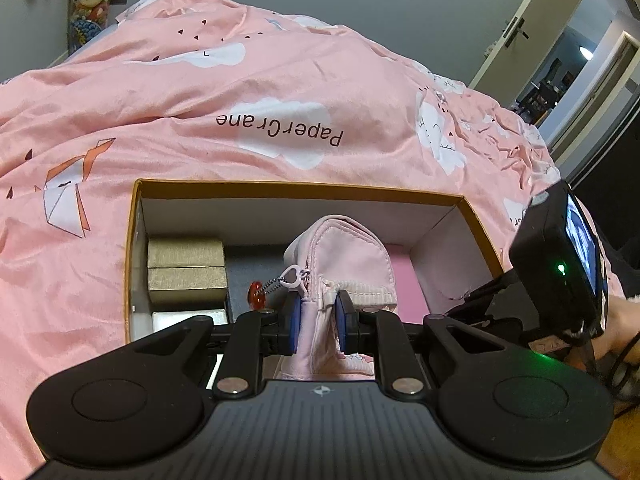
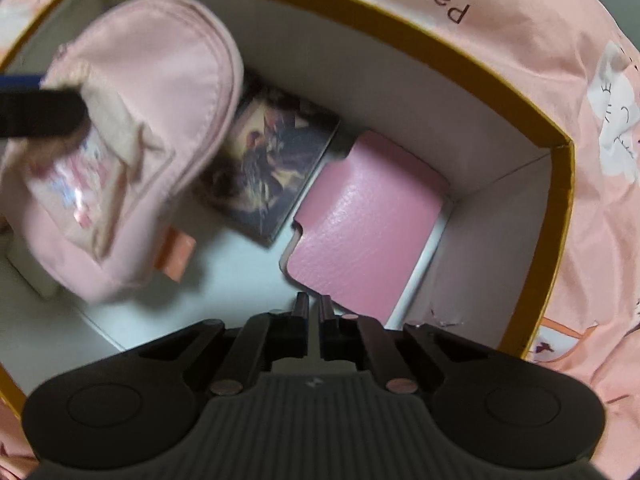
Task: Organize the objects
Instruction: 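Lower the wallet into the orange box and open the right gripper while the left lowers the bag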
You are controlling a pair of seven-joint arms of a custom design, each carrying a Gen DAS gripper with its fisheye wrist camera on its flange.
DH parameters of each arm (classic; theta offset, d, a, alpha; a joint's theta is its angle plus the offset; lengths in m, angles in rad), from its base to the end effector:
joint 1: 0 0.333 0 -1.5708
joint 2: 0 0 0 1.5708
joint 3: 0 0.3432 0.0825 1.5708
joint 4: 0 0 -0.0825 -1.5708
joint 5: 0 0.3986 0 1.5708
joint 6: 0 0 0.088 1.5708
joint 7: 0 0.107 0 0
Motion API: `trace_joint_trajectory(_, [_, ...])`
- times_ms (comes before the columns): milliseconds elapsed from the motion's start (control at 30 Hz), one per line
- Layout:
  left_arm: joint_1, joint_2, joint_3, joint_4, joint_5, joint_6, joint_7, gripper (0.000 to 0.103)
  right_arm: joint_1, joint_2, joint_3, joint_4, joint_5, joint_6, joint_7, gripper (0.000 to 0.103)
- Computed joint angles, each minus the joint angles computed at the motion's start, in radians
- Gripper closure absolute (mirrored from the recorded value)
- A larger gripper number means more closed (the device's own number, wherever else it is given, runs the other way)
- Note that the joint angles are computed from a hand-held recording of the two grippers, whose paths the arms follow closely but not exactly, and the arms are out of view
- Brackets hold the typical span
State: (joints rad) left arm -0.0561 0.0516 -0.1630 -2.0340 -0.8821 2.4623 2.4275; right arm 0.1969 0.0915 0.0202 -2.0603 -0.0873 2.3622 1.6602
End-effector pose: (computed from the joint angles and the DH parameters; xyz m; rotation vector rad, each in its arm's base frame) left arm 0.5945 -0.1300 0.4799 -1.5232 2.4846 -1.1607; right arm 0.5866 0.1280 0.4312 -2.3057 1.9180 -0.2671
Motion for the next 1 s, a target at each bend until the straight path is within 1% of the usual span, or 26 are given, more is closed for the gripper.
trace_joint_trajectory(67, [-0.002, 0.002, -0.002, 0.003, -0.004, -0.004, -0.019, 0.083, 0.001, -0.015, 0.002, -0.015, -0.003, 0.013, 0.000, 0.098])
trace_joint_trajectory(133, [-0.008, 0.000, -0.007, 0.003, -0.005, -0.002, -0.035, 0.083, 0.000, -0.057, 0.000, -0.053, -0.008, 0.044, 0.016, 0.096])
trace_joint_trajectory(167, [-0.011, -0.001, -0.010, 0.004, -0.010, -0.003, -0.040, 0.083, -0.004, -0.089, -0.001, -0.082, 0.008, 0.075, 0.019, 0.096])
trace_joint_trajectory(233, [-0.020, 0.002, -0.016, 0.012, -0.017, -0.007, -0.069, 0.083, -0.012, -0.168, -0.003, -0.154, 0.032, 0.166, 0.041, 0.096])
trace_joint_trajectory(300, [-0.030, 0.010, -0.023, 0.018, -0.034, -0.001, -0.100, 0.083, -0.031, -0.250, 0.006, -0.227, -0.016, 0.257, 0.129, 0.095])
trace_joint_trajectory(367, [-0.045, 0.017, -0.035, 0.018, -0.049, 0.026, -0.130, 0.083, -0.059, -0.320, 0.015, -0.291, -0.052, 0.338, 0.212, 0.094])
trace_joint_trajectory(433, [-0.062, 0.032, -0.048, 0.021, -0.049, 0.058, -0.161, 0.083, -0.106, -0.371, 0.039, -0.343, -0.104, 0.401, 0.319, 0.087])
trace_joint_trajectory(500, [-0.078, 0.055, -0.057, 0.030, -0.018, 0.081, -0.213, 0.083, -0.177, -0.402, 0.083, -0.385, -0.189, 0.458, 0.447, 0.066])
trace_joint_trajectory(533, [-0.084, 0.069, -0.063, 0.036, -0.006, 0.091, -0.229, 0.083, -0.218, -0.416, 0.114, -0.405, -0.238, 0.474, 0.524, 0.064])
trace_joint_trajectory(567, [-0.089, 0.084, -0.068, 0.044, 0.011, 0.100, -0.255, 0.083, -0.246, -0.410, 0.124, -0.411, -0.270, 0.493, 0.570, 0.063])
trace_joint_trajectory(600, [-0.093, 0.100, -0.072, 0.054, 0.033, 0.100, -0.287, 0.083, -0.258, -0.406, 0.119, -0.422, -0.284, 0.514, 0.596, 0.063])
trace_joint_trajectory(733, [-0.094, 0.145, -0.091, 0.084, 0.074, 0.109, -0.354, 0.083, -0.239, -0.391, 0.077, -0.462, -0.242, 0.571, 0.619, 0.061])
trace_joint_trajectory(767, [-0.094, 0.154, -0.094, 0.091, 0.088, 0.106, -0.374, 0.083, -0.240, -0.385, 0.076, -0.469, -0.239, 0.586, 0.624, 0.060])
trace_joint_trajectory(800, [-0.095, 0.164, -0.096, 0.097, 0.104, 0.104, -0.401, 0.083, -0.261, -0.384, 0.091, -0.481, -0.257, 0.611, 0.647, 0.058])
trace_joint_trajectory(867, [-0.096, 0.181, -0.103, 0.104, 0.127, 0.109, -0.447, 0.083, -0.278, -0.395, 0.097, -0.497, -0.269, 0.629, 0.655, 0.054])
trace_joint_trajectory(933, [-0.097, 0.188, -0.110, 0.101, 0.144, 0.127, -0.479, 0.082, -0.267, -0.400, 0.085, -0.506, -0.250, 0.641, 0.639, 0.053])
trace_joint_trajectory(1000, [-0.102, 0.189, -0.115, 0.095, 0.178, 0.150, -0.499, 0.079, -0.257, -0.402, 0.074, -0.516, -0.228, 0.656, 0.616, 0.050])
